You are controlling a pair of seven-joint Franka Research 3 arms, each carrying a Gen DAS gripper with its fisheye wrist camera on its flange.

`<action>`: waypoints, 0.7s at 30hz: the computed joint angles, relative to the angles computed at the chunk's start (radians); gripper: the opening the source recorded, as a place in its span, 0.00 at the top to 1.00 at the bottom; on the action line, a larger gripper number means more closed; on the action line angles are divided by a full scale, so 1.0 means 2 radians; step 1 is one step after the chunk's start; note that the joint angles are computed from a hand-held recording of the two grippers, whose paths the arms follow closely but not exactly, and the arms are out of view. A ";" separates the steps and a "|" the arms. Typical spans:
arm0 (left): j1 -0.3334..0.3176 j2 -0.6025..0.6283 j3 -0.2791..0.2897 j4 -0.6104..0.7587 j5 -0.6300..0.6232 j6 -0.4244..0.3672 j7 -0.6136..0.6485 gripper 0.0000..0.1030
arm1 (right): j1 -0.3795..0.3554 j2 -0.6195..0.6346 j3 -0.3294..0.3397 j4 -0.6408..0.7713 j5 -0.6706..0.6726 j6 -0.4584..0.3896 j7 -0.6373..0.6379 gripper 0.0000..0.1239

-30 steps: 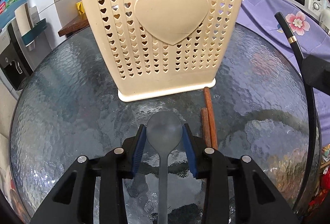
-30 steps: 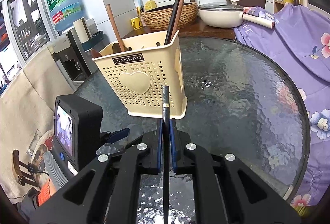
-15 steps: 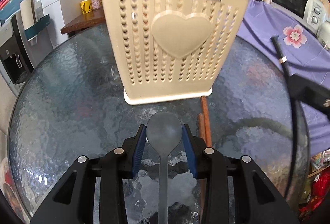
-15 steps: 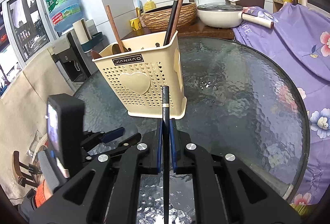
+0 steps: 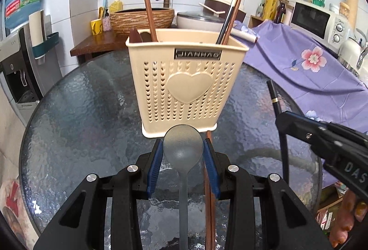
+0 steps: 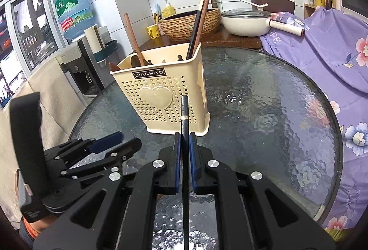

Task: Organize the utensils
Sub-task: 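Lift the grey spoon and black chopstick and carry both above the cream holder, then drop the spoon into the holder with the left tool while the right tool drops the black chopstick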

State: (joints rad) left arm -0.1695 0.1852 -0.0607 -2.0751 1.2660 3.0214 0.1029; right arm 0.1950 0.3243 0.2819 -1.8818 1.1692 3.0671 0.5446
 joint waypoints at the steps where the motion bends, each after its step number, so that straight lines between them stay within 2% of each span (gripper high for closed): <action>1: 0.000 -0.002 0.001 -0.001 0.005 0.002 -0.005 0.66 | -0.001 -0.001 0.001 -0.001 0.003 0.001 -0.002 0.93; 8: 0.006 -0.023 -0.003 -0.010 0.056 0.008 -0.052 0.66 | -0.001 -0.013 0.004 -0.006 0.036 0.001 -0.035 0.93; 12: 0.016 -0.034 -0.008 -0.014 0.086 0.013 -0.079 0.66 | 0.000 -0.024 0.006 -0.007 0.087 0.001 -0.086 0.94; 16: 0.025 -0.046 -0.015 -0.017 0.120 0.017 -0.116 0.66 | 0.012 -0.036 -0.006 -0.009 0.140 -0.004 -0.142 0.94; 21: 0.038 -0.057 -0.022 -0.020 0.144 0.028 -0.144 0.66 | 0.034 -0.046 -0.031 -0.012 0.165 -0.016 -0.167 0.94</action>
